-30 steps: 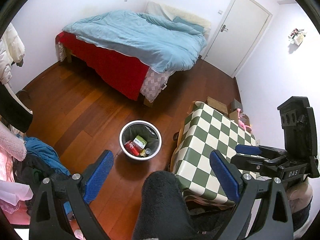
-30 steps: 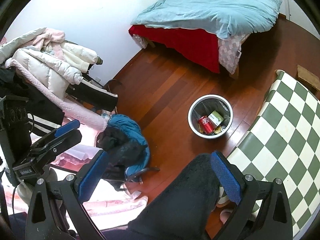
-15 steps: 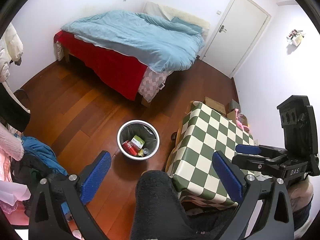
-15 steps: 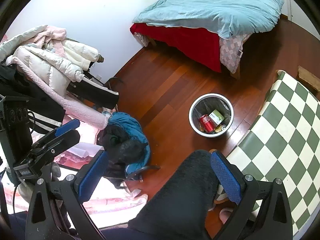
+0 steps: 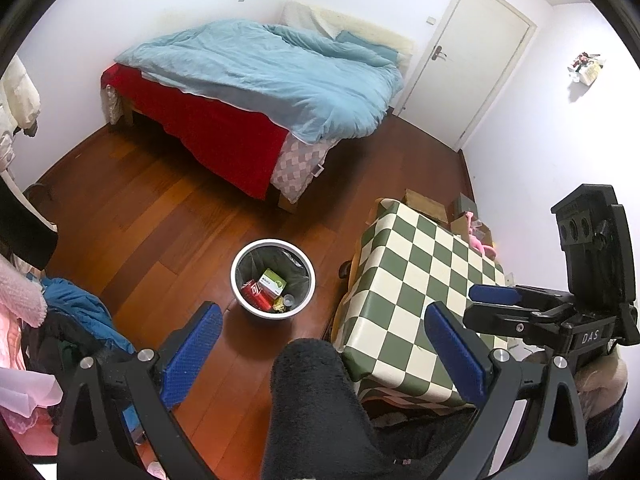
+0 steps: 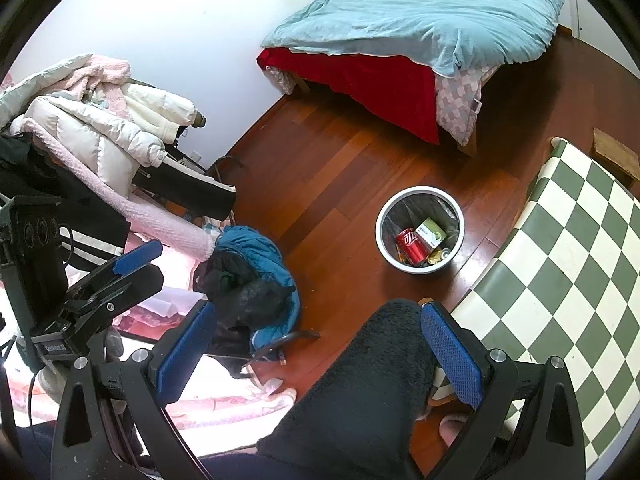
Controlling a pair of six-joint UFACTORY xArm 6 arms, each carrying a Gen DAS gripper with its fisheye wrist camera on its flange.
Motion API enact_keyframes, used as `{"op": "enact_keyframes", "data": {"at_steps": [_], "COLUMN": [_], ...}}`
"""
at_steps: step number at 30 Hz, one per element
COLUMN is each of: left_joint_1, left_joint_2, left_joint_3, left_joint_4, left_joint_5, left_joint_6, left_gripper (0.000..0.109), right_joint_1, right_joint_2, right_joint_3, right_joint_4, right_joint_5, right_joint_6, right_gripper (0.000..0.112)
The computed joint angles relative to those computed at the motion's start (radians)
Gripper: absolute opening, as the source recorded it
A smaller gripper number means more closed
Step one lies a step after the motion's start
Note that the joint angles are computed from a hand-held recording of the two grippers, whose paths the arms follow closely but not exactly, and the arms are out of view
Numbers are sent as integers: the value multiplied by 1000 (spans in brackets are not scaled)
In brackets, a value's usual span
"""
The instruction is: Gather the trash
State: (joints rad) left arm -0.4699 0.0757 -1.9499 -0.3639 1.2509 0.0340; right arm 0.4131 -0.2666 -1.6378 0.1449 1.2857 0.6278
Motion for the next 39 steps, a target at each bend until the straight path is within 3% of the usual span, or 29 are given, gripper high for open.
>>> {"op": "enact_keyframes", "data": {"at_steps": [39], "left_joint_1": [0], "left_joint_2": [3], "left_joint_3": [-42], "left_joint_4": [-26], "left_joint_5": [31], "left_joint_6": [20], "left_gripper": [103], "right_joint_1": [26], "right_joint_2": [4], "right_joint_3": [-53], "right_joint_4": [-14], "right_joint_5": [36], "right_joint_6": [16], "right_gripper": [103]}}
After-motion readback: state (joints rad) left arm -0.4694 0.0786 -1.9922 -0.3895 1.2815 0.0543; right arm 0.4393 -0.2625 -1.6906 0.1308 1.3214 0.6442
